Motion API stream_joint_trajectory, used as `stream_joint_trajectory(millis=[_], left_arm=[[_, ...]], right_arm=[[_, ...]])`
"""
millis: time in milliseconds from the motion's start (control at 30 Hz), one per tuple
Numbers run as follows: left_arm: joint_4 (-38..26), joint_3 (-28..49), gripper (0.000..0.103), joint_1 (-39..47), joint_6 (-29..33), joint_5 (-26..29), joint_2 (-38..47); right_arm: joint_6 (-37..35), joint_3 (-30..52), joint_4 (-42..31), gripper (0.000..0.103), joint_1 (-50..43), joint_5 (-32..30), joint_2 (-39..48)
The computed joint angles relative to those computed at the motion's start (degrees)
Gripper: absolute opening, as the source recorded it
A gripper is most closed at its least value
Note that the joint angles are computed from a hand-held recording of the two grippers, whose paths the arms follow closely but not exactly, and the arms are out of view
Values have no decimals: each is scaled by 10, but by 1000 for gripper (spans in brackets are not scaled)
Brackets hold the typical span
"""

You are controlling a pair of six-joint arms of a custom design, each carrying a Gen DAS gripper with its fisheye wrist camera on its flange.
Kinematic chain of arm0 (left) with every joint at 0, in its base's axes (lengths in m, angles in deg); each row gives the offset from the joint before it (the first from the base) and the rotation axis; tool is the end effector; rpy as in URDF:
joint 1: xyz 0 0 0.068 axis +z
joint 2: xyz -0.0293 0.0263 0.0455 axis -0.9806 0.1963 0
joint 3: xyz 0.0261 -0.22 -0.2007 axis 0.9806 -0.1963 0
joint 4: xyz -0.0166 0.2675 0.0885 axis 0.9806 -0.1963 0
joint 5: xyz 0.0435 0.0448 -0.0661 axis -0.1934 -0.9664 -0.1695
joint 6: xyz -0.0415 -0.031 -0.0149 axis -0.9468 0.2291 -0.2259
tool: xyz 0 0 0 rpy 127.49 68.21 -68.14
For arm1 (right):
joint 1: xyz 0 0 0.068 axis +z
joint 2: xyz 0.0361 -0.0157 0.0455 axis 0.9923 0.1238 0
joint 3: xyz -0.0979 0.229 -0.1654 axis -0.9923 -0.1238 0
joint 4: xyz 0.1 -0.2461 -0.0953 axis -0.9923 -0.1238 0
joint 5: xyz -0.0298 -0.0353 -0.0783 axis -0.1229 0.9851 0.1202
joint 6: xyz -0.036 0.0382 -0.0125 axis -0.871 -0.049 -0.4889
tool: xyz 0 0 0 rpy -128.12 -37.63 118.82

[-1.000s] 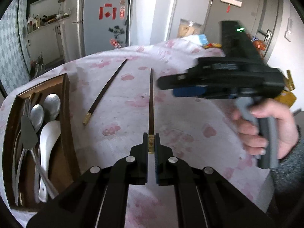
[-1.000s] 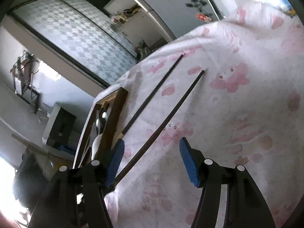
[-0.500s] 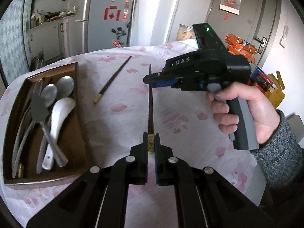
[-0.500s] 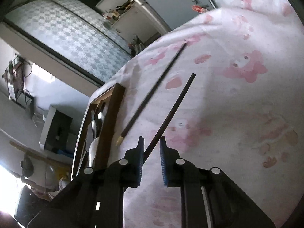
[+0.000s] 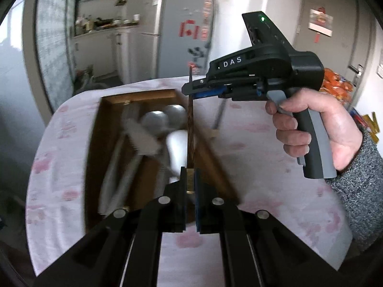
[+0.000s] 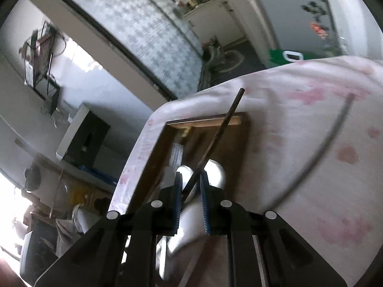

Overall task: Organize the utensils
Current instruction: 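Lift the chopstick, lower it into the tray, open the left gripper, then move the left gripper to the second chopstick and close on it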

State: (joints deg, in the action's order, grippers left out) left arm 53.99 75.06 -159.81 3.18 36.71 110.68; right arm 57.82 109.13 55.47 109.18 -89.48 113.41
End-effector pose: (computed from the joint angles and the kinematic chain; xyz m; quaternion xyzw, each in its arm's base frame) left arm 0.0560 -0.2104 0.2132 0.0916 0.9106 -0.1021 0.3898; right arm 0.2484 0.1418 0.2094 -0.1331 0.8918 0.3593 0.2403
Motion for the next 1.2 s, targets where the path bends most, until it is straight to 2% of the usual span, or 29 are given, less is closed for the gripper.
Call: stream_joint_trajectory(millis=[167, 333, 400, 433, 500, 533, 633, 700, 800, 867, 967, 1033, 1200], left_arm=[[-6, -49, 7, 49, 8, 30, -57], [4, -71, 7, 76, 23, 60, -69], [-8, -65, 9, 70, 17, 55, -56], [-23, -58, 12, 65, 4, 43, -50], [-56, -46, 43, 48, -28, 14, -49], [-72, -42, 49, 41, -39, 3, -54], [-96, -22, 54, 32, -45, -13, -60], [-84, -8, 55, 33, -24, -14, -55], [-18, 15, 57, 57, 43, 16, -13], [50, 32, 59, 87, 103, 58, 30], [116, 80, 59, 126, 169, 113, 111], [122, 146, 59, 152, 208, 140, 194], [96, 267, 59, 190, 253, 175, 325]], right_arm=[[22, 57, 24, 15, 60, 35, 90], [26, 77, 24, 15, 81, 52, 125], [33, 78, 18, 18, 84, 55, 124], [35, 76, 15, 23, 82, 53, 119], [37, 64, 16, 47, 78, 44, 100], [33, 56, 13, 50, 74, 41, 85], [16, 31, -4, 50, 52, 27, 29], [-1, 11, -18, 50, 22, 19, -16], [-40, -20, -53, 50, -54, -6, -88], [-76, -41, -82, 50, -121, -31, -128], [-128, -70, -111, 50, -224, -85, -158], [-165, -83, -127, 50, -290, -124, -159], [-244, -83, -146, 50, -410, -194, -103]])
